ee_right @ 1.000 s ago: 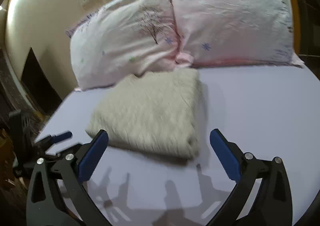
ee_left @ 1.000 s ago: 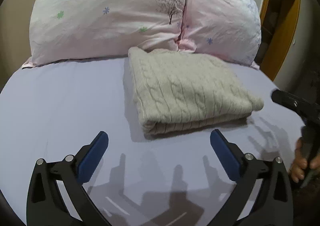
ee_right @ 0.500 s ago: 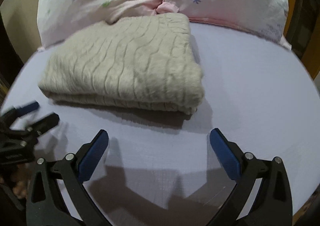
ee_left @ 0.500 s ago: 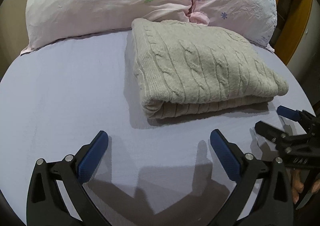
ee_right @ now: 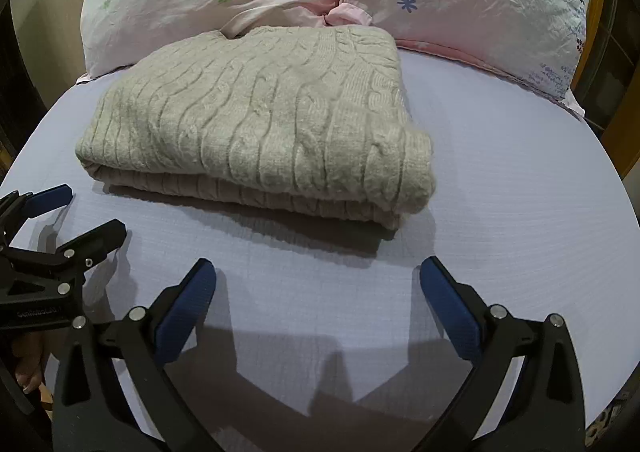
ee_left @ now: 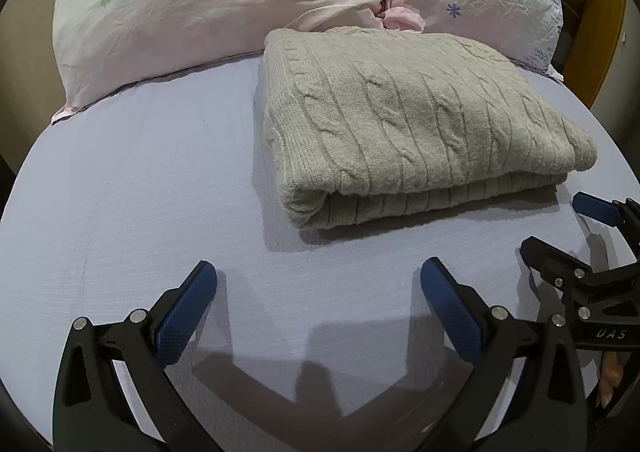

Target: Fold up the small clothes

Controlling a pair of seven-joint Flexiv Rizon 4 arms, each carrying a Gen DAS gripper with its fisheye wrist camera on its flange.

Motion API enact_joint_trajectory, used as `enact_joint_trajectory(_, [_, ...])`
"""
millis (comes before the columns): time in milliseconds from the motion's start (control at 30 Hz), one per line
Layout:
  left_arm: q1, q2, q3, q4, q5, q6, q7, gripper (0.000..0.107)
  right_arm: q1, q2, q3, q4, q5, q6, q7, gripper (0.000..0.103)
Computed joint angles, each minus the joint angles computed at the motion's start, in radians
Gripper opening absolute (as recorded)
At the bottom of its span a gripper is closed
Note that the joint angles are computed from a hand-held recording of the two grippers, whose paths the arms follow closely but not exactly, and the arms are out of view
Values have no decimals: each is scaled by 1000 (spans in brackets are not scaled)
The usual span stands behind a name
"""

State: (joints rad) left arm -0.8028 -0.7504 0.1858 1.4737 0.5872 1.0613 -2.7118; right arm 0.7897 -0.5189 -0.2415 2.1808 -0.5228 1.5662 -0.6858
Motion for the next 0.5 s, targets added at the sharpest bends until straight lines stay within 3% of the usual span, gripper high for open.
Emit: enact_joint_trajectory(500, [2, -1, -2, -2, 1, -1, 1, 102, 7, -1, -5, 1, 6, 2, -2, 101])
